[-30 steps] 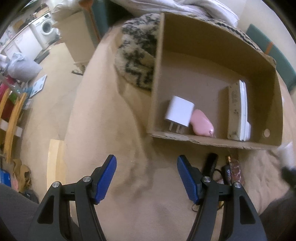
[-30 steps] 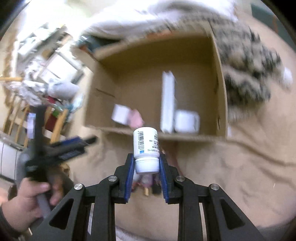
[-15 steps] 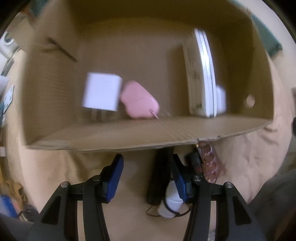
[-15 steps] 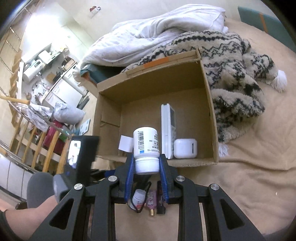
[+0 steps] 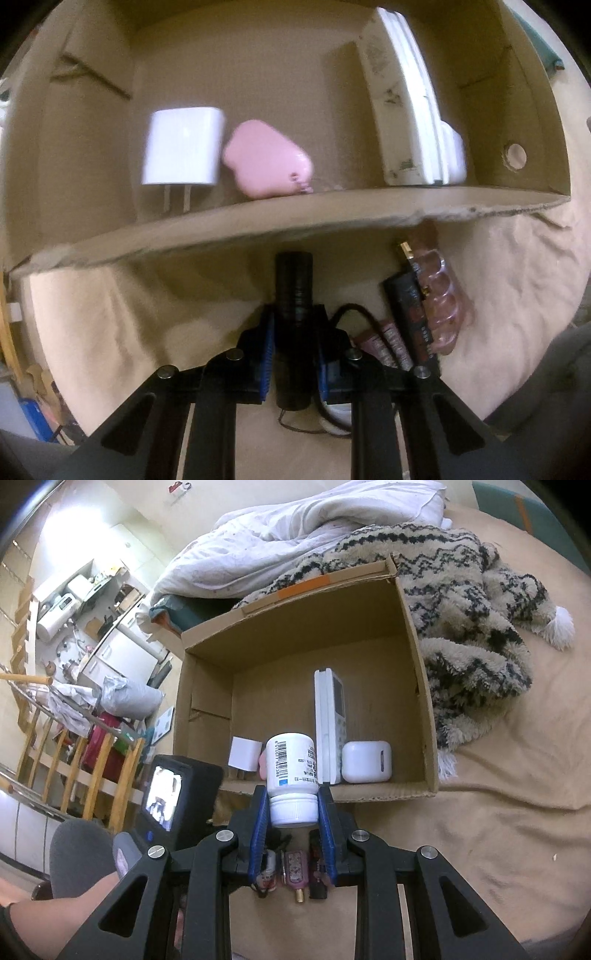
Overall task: Organize rigid objects
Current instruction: 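Grasp the white pill bottle with the right tool while the left tool grasps the black flashlight, then carry the pill bottle and flashlight into the box and open both tools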
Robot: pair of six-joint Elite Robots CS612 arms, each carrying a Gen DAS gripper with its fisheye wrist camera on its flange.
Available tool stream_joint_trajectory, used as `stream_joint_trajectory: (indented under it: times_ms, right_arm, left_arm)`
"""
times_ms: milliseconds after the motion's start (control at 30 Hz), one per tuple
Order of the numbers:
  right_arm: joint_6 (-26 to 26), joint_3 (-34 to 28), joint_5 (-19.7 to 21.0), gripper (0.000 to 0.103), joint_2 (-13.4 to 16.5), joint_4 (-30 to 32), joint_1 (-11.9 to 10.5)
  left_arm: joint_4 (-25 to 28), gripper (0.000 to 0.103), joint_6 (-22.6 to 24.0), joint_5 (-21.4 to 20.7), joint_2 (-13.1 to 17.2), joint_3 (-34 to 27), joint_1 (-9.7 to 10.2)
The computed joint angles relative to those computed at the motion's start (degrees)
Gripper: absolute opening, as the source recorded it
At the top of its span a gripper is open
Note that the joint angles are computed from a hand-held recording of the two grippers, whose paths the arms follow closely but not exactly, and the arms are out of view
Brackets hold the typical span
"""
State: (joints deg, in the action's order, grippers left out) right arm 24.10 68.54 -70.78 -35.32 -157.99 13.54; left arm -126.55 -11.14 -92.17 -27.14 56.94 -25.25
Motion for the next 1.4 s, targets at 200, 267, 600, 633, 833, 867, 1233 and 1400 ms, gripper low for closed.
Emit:
stream_joint_trajectory:
  times_ms: [200,267,600,633,833,867,1233,1400]
  right_arm:
    - [-0.41,-0.35,-0.65,0.027,0.12,0.99,0.05]
    - [-0.57,-0.43,-1.00,0.027,0.12,1.27,0.10]
    - [-3.03,-0.34,-2.87,0.027,-0.13,1.80,0.77]
    - [-3.09,-0.23,-2.99,0.027,-0.19,1.62,0.81]
    - [-3.47,0.22,-3.51,0.027,-0.46,0.75,0.93]
    - [-3.64,0.22,-3.61,0.027,-0.46,0.60,0.96]
    - [-3.75,1.35,-4.02,0.027,-0.95,-3.50,1.00]
    - [-3.57,1.59,-4.55,0.027,-1.15,-5.26,0.96]
  left_arm:
    - [-3.85,0.018,-3.75,1.35,-2.86,5.23,1.06]
    - [-6.46,0.017,-4.68,1.79,-4.14,7.17,1.56]
    - [-18.48,0.018,-7.36,4.47,-10.02,14.98,2.25]
    - [-19.36,0.018,-7.92,4.51,-10.49,15.44,2.44]
    - [-23.53,0.018,-10.25,4.14,-12.46,16.82,2.49]
    - [-24.29,0.018,-10.50,4.11,-12.84,17.08,2.42]
    - [-28.29,0.018,-10.96,7.36,-14.09,16.04,2.50]
    - [-29.91,0.018,-11.18,9.40,-14.65,15.76,2.32]
